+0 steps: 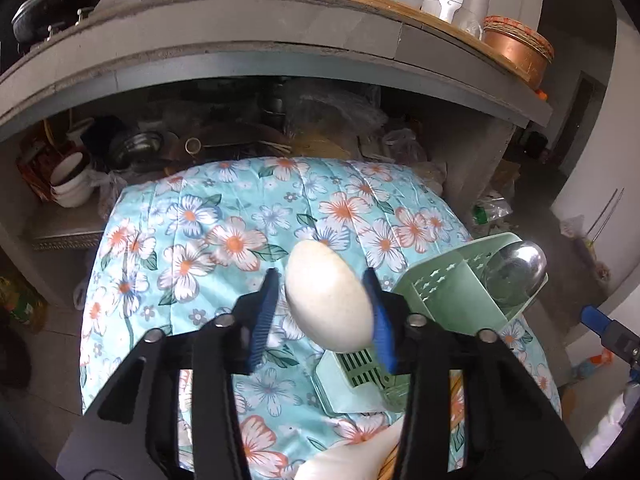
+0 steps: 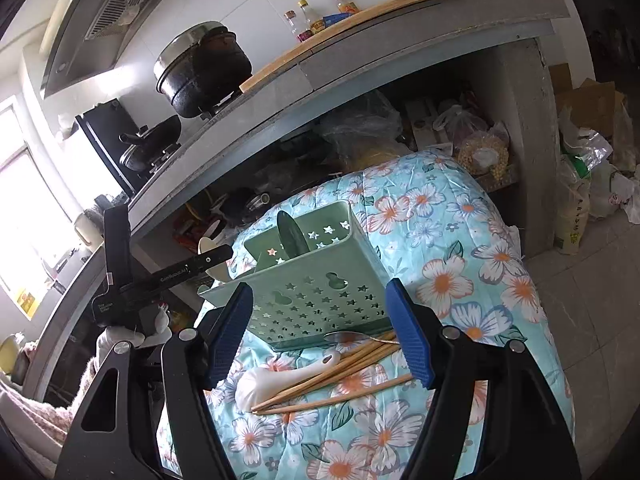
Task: Organize utensils
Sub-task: 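Lower the white ladle handle-first into the holder and open the left tool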
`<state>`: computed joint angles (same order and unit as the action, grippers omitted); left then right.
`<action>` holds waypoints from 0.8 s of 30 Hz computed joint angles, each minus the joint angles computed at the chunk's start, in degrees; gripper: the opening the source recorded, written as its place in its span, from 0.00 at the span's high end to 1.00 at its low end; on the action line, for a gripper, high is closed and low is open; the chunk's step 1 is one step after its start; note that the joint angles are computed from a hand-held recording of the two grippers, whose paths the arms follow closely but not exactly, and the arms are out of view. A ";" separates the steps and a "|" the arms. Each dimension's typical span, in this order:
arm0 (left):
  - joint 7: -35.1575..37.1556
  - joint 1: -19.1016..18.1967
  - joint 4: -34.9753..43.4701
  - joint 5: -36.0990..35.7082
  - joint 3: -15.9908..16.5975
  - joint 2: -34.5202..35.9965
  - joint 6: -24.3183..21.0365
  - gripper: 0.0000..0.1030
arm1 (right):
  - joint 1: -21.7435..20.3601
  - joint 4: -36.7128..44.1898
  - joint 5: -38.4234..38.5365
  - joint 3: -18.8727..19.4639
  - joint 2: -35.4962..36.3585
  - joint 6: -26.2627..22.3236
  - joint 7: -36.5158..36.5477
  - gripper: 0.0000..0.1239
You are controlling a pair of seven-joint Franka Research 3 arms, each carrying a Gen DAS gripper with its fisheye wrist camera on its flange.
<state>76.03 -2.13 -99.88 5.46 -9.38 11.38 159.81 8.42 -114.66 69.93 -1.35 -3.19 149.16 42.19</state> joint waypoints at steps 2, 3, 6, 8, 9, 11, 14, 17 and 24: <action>-5.77 -2.37 -0.66 8.37 2.87 -0.50 1.99 0.89 | -0.02 0.06 0.16 0.00 0.28 -0.25 -0.32 0.46; -8.17 -3.19 -0.98 12.51 3.98 -0.75 3.29 0.90 | -0.02 0.14 0.07 0.05 0.40 -0.37 -0.28 0.46; -17.12 -5.86 -1.31 28.63 7.72 -1.47 7.04 0.90 | -0.04 0.25 0.09 0.19 0.62 -0.49 -0.49 0.46; -24.32 -7.65 -1.04 41.50 10.04 -1.88 8.64 0.90 | -0.09 0.27 0.52 0.19 0.77 -0.48 -0.78 0.46; -27.22 -8.32 -1.00 47.20 10.58 -2.24 8.77 0.90 | -0.16 0.30 0.74 0.17 0.90 -0.52 -0.73 0.46; -31.58 -9.16 -0.56 57.20 10.89 -2.22 7.53 0.90 | -0.30 0.33 1.28 0.15 1.15 -0.66 -0.78 0.46; -35.22 -9.14 -0.46 66.48 9.79 -2.13 5.63 0.90 | -0.48 0.32 1.28 0.22 1.32 -0.84 -0.65 0.46; -37.11 -7.71 -0.36 68.65 7.92 -2.11 4.69 0.90 | -0.57 0.34 1.22 0.30 1.30 -1.00 -0.76 0.46; -23.47 -2.35 -2.13 43.71 4.35 -2.32 9.59 0.57 | -0.59 -0.05 2.11 0.19 0.73 -0.78 -1.83 0.46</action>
<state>52.56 -4.47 -102.01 49.17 -5.03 9.06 169.41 7.83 -114.71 72.04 -1.16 -2.45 148.38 40.35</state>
